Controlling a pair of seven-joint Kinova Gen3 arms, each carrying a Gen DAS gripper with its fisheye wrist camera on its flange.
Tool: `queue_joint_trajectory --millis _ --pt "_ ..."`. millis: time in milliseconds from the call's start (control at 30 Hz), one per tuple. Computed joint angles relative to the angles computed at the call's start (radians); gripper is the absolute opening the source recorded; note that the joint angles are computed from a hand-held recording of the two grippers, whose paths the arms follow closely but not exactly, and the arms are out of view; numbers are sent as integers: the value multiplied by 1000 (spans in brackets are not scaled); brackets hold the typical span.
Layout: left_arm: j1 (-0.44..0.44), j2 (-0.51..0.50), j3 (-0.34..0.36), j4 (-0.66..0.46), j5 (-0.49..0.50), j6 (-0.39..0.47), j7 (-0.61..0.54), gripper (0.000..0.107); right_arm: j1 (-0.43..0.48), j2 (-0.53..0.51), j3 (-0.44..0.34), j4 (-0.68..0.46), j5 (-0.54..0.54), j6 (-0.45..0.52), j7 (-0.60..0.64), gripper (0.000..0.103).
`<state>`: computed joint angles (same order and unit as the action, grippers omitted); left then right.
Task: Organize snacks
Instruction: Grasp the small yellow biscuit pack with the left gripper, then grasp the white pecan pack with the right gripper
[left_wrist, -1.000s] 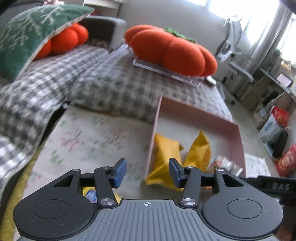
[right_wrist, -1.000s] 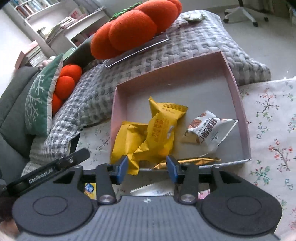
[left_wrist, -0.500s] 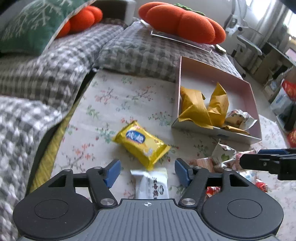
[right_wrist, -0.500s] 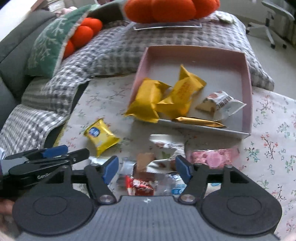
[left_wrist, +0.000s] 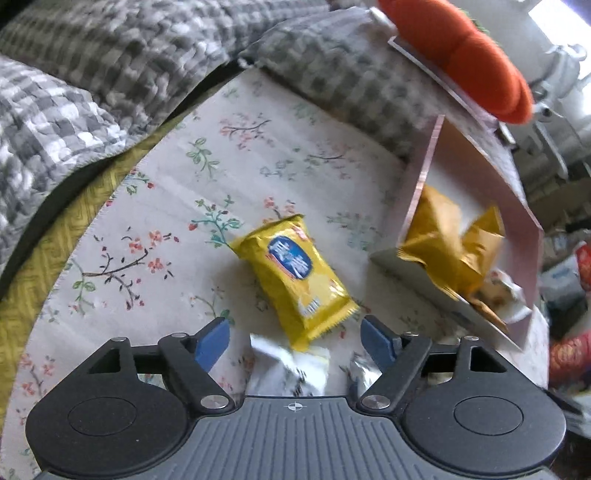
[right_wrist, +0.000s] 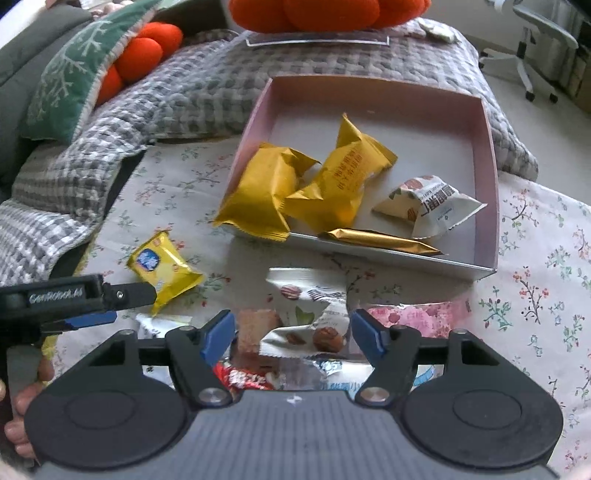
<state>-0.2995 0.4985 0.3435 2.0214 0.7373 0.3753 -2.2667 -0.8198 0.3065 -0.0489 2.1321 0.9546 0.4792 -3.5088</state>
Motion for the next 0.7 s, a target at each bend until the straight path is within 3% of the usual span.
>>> queue_joint_trajectory --millis 133,333,567,700 --pt "105 20 -61 -22 -62 -65 105 79 21 35 0 -21 -42 1 58 64" --pt "233 25 -95 4 -184 -252 197 74 35 60 57 -16 -78 -90 94 53" --pt "154 51 13 12 -274 -329 244 36 47 90 102 -19 -189 -174 217 47" --pt "56 65 90 -6 -315 -282 283 26 4 100 131 -53 -244 -133 284 40"
